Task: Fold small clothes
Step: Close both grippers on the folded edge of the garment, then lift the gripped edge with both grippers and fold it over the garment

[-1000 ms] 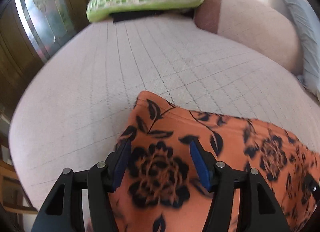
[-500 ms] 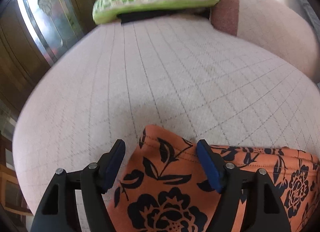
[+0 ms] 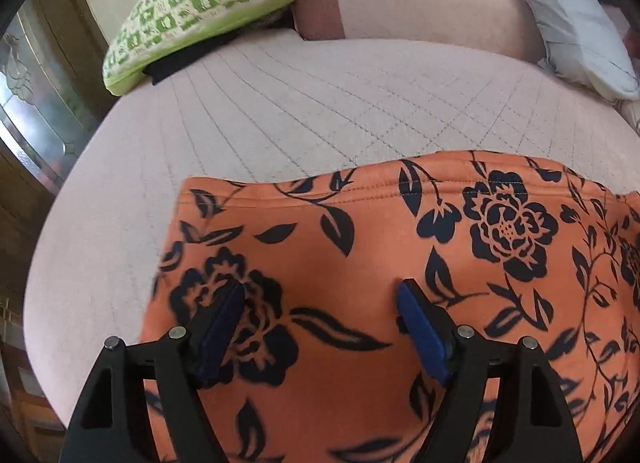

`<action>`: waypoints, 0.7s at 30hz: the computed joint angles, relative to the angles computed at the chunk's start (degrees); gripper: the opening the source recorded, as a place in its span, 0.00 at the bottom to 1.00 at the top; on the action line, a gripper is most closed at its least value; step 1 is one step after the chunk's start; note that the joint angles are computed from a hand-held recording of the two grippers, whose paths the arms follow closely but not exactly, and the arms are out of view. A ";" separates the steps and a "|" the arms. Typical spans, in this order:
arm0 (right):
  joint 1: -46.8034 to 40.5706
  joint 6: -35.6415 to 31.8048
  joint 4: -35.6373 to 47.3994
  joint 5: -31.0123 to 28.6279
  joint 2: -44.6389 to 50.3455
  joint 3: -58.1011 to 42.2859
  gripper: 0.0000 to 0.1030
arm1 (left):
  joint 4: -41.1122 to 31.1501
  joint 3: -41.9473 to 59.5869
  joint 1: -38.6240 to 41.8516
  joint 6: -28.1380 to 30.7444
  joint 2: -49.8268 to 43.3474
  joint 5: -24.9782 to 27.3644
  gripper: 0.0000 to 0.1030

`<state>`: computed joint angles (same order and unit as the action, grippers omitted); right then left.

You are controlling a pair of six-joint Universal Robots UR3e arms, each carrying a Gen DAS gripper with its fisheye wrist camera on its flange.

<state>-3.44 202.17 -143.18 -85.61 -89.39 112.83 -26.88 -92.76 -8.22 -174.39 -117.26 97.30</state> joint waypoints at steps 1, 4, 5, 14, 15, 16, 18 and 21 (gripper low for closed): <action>1.33 0.07 -0.38 -1.30 -1.84 1.02 0.25 | 2.20 -2.54 0.46 -0.32 1.78 -1.00 0.77; 4.26 -0.62 0.35 -4.80 -5.47 2.64 0.25 | 5.75 -8.19 1.02 -0.07 6.68 -3.67 0.77; 5.08 -0.52 1.38 -5.10 -6.51 2.81 0.25 | 5.88 -9.50 0.83 0.23 7.97 -4.51 0.77; 9.82 1.88 2.07 -6.44 -7.43 7.37 0.26 | 0.77 -9.35 -3.67 1.45 6.69 -3.35 0.80; 10.92 1.79 2.69 -7.83 -6.84 6.11 0.27 | 1.16 -10.16 -2.80 1.38 7.72 -4.70 0.80; 11.93 1.86 2.05 -8.42 -6.60 5.49 0.27 | 2.51 -11.47 -1.63 1.18 8.86 -5.82 0.80; 12.55 1.60 -1.35 -6.36 -7.02 6.17 0.27 | 4.21 -14.83 0.46 0.20 12.38 -6.04 0.80; 14.92 -0.51 -8.51 -2.43 -5.15 5.59 0.27 | 6.17 -25.64 5.34 -0.69 23.43 -9.05 0.80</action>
<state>11.47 201.66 -151.69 -88.04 -94.54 118.42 -20.71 -118.40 -2.88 -175.09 -93.83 88.25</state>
